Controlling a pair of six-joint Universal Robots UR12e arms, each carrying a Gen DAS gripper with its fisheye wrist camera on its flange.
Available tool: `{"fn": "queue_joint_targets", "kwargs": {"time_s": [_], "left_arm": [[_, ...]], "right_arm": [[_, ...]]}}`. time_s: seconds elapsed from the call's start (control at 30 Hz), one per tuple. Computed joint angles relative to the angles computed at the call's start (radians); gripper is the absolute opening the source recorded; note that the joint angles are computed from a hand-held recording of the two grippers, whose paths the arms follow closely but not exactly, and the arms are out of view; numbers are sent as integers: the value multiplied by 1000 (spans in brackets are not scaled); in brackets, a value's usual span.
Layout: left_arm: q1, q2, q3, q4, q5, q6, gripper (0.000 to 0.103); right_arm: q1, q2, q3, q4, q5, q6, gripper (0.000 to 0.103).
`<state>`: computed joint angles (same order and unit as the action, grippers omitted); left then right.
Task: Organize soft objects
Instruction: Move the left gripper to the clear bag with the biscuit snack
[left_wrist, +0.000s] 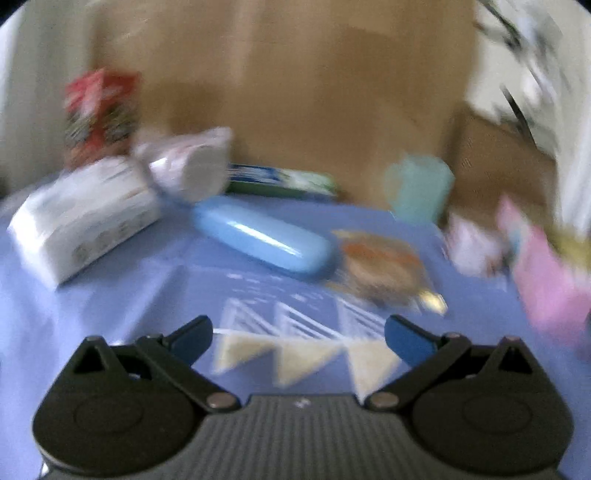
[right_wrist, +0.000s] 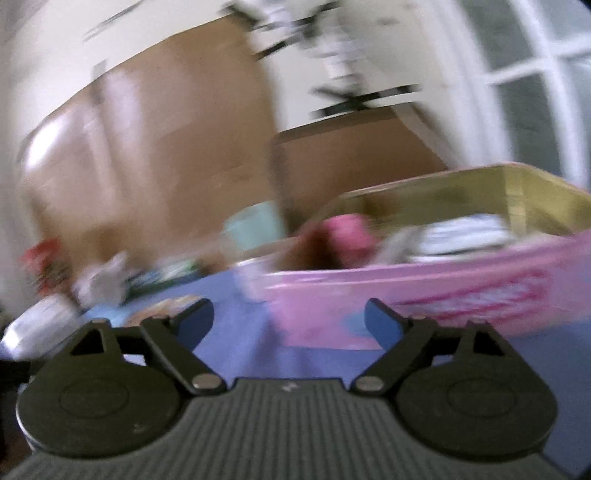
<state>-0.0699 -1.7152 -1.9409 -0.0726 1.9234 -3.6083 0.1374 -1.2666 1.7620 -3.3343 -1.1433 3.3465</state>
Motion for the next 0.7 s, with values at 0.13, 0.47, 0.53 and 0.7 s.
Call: {"fn": "queue_joint_targets", "kwargs": {"time_s": [0.13,0.47,0.53,0.7], "left_arm": [[44,20,-37,46,-58,-161,103],[22,8,-36,102,-9,-105,103],[25,8,-37,103,-17,-110,103],[28,9,-38,102,-30,-112,103]], "right_arm": [[24,42,-126,246,159,-162,84],[86,179,-398,671,237,-231,50],[76,175,-385,672,281,-224,40],[36,120,-313,668,329,-231,27]]}}
